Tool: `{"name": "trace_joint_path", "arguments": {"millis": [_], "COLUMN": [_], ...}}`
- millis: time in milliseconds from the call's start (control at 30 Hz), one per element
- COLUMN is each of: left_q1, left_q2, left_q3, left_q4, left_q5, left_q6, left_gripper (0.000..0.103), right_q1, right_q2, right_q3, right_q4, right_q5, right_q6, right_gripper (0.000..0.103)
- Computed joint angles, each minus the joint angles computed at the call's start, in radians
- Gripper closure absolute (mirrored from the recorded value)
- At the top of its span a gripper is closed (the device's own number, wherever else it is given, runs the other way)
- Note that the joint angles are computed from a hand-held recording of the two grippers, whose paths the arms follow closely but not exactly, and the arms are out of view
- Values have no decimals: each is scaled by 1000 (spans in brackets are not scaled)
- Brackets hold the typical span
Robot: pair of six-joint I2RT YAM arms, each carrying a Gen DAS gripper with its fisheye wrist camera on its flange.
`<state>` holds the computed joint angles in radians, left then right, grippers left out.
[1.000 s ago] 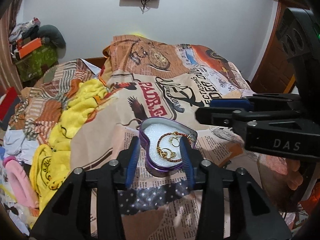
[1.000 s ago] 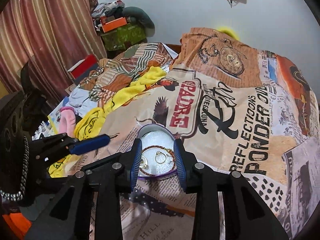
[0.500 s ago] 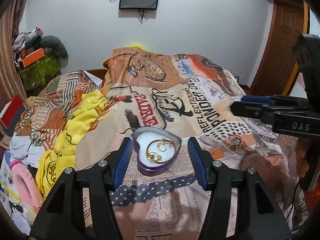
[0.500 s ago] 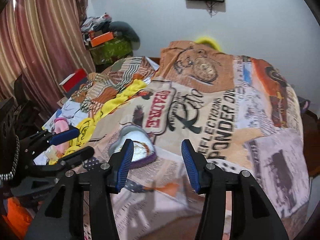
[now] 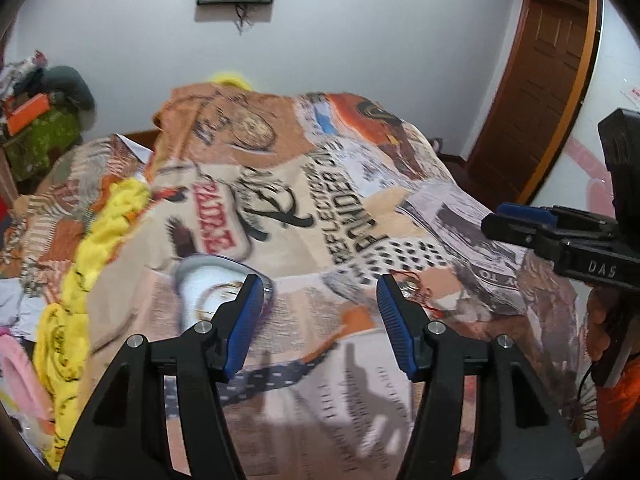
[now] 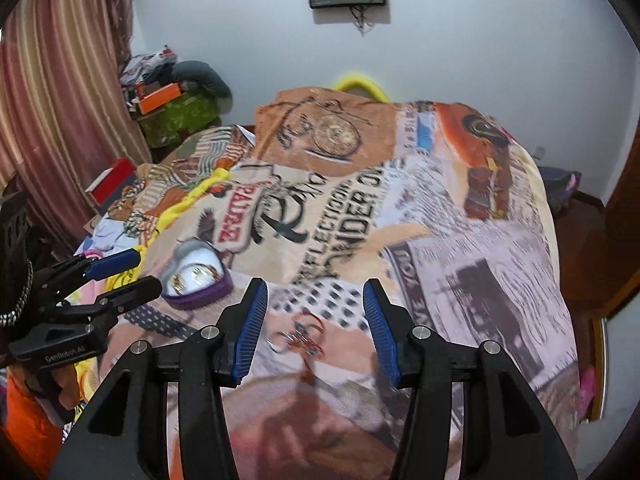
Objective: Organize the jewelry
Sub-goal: 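Move both open tools back toward the red-string charms and keyring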
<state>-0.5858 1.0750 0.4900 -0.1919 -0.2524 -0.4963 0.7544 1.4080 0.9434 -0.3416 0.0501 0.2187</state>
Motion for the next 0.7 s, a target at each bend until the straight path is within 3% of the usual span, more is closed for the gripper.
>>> {"name": "trace_joint_path", "arguments": {"millis": [233, 500, 700], "left_q1": [-44, -87, -82], "left_q2": [243, 415, 491], "left_q3": [70, 124, 159], "left_q4": [95, 163, 188], "left_q5": [55, 57, 112], "left_q6": [8, 9, 31], "left_gripper": [45, 46, 63], "right_q1": [-80, -153, -169], "right_q2": [-20, 6, 20], "right_q3": [-82, -140, -149], "right_q4": [9, 31, 44], "right_q5": [-58, -134, -166], "right_q6": [-20, -39, -44], "right_gripper": [57, 57, 57]}}
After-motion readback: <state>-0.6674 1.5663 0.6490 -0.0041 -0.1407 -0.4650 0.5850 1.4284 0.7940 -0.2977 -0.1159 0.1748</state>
